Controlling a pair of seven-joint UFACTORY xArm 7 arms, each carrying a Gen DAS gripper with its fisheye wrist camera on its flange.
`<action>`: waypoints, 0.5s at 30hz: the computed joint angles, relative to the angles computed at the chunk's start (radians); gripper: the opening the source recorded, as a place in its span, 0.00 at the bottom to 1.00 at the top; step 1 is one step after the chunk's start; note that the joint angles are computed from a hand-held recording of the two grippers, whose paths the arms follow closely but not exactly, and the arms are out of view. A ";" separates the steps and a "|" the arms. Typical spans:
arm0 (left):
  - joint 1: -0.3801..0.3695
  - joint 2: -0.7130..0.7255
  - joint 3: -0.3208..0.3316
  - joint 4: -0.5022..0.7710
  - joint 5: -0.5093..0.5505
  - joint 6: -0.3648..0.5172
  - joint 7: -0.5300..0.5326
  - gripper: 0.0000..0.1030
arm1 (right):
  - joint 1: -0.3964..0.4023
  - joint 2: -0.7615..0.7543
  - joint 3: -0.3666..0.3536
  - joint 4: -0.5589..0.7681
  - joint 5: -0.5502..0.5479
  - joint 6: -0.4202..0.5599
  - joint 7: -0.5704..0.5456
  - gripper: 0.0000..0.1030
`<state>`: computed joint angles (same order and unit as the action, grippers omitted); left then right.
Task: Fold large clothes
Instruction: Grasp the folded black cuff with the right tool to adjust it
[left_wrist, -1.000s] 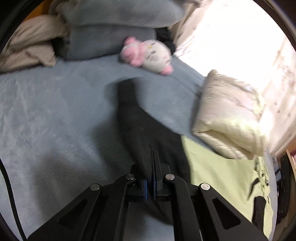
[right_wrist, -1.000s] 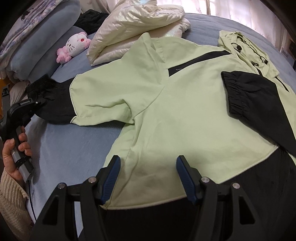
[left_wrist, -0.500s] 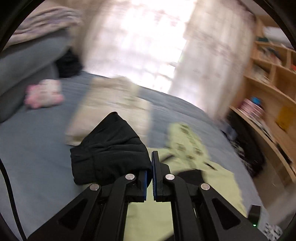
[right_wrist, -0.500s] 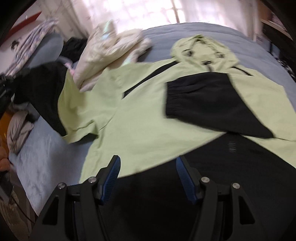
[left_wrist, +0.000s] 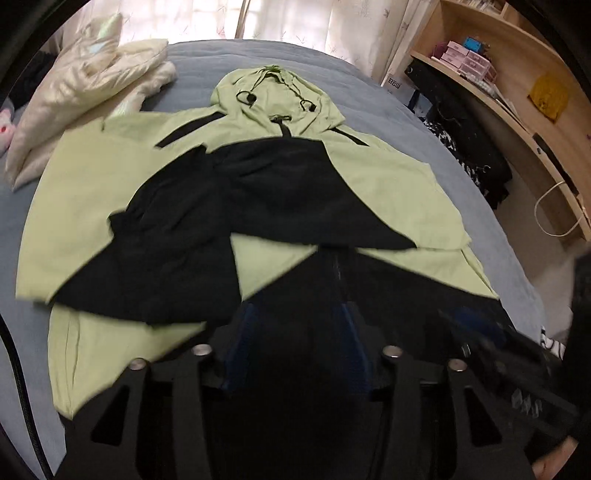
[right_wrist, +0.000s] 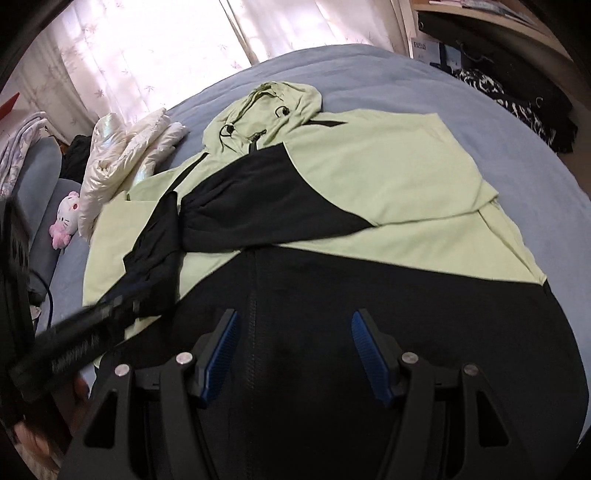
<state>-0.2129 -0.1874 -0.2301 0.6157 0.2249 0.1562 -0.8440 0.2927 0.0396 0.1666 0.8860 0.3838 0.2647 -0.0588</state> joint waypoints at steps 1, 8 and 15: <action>-0.016 -0.050 0.016 -0.048 -0.025 -0.009 0.012 0.56 | 0.001 0.005 0.006 0.007 0.029 0.001 -0.031 0.61; 0.064 -0.439 -0.021 -0.307 -0.048 0.125 -0.073 0.64 | 0.056 0.041 0.055 0.080 0.055 0.019 -0.160 0.61; 0.101 -0.678 0.063 -0.468 -0.118 0.237 -0.057 0.64 | 0.152 0.171 0.059 0.222 -0.234 0.034 -0.070 0.61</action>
